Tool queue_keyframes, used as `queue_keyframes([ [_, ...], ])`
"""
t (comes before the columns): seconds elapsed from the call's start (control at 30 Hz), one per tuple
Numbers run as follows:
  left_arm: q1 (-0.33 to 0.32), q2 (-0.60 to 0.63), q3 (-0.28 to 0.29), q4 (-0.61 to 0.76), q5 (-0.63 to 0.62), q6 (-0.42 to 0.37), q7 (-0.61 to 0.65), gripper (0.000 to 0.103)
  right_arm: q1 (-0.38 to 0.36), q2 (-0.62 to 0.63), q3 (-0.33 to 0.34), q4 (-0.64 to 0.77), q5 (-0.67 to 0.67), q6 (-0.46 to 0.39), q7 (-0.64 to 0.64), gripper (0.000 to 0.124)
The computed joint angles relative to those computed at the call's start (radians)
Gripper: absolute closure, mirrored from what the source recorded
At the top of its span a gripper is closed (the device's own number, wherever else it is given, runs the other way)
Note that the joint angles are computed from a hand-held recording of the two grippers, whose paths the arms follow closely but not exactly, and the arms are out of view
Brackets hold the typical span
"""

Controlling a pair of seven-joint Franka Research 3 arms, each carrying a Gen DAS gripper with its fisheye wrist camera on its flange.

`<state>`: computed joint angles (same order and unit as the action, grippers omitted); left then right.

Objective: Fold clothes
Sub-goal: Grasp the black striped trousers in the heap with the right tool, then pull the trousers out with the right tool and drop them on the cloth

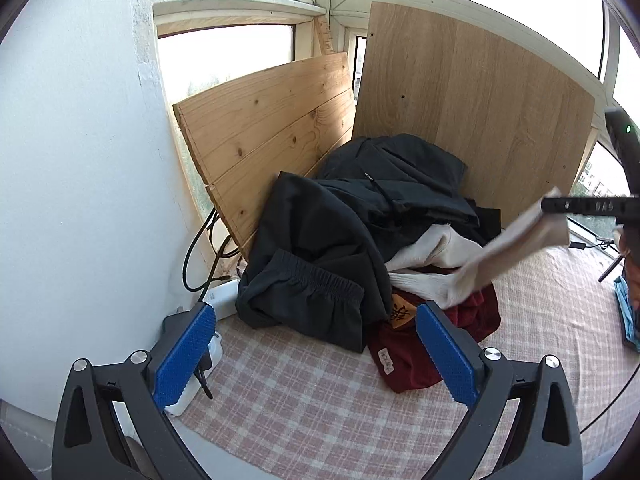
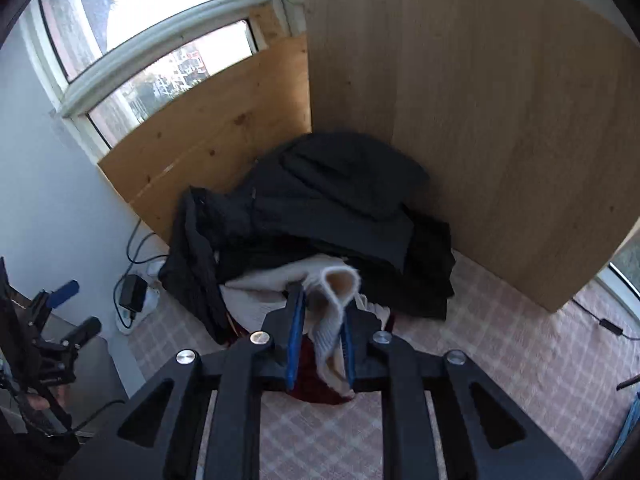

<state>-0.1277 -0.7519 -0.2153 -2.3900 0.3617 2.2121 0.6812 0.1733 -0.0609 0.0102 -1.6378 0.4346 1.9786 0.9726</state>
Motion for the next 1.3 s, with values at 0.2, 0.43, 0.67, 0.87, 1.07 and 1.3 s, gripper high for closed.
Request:
queue_keyframes([
  [0.2,0.002,0.027,0.006,0.003,-0.01,0.009,-0.009,0.003,-0.034,0.142,-0.012,-0.039,-0.203,0.238,0.205,0.085],
  [0.43,0.011,0.108,-0.003,0.054,0.006,0.0,-0.003,0.003,0.014,0.432,0.003,0.209,-0.275,0.248,0.245,0.074],
  [0.67,0.021,0.141,0.006,0.063,0.011,0.0,-0.024,0.003,-0.044,0.467,0.062,0.291,-0.082,0.15,0.115,0.121],
  [0.87,0.004,0.148,-0.006,0.083,0.021,0.028,-0.007,0.003,-0.08,0.154,0.06,0.139,0.203,0.335,-0.064,0.122],
  [1.07,-0.017,0.105,-0.022,0.089,0.039,0.052,0.01,0.003,-0.056,-0.002,-0.009,0.227,0.32,0.3,-0.089,0.123],
  [1.3,-0.053,0.059,-0.026,0.072,0.019,0.062,0.05,0.003,-0.073,-0.201,-0.097,0.12,0.273,0.362,0.003,0.123],
])
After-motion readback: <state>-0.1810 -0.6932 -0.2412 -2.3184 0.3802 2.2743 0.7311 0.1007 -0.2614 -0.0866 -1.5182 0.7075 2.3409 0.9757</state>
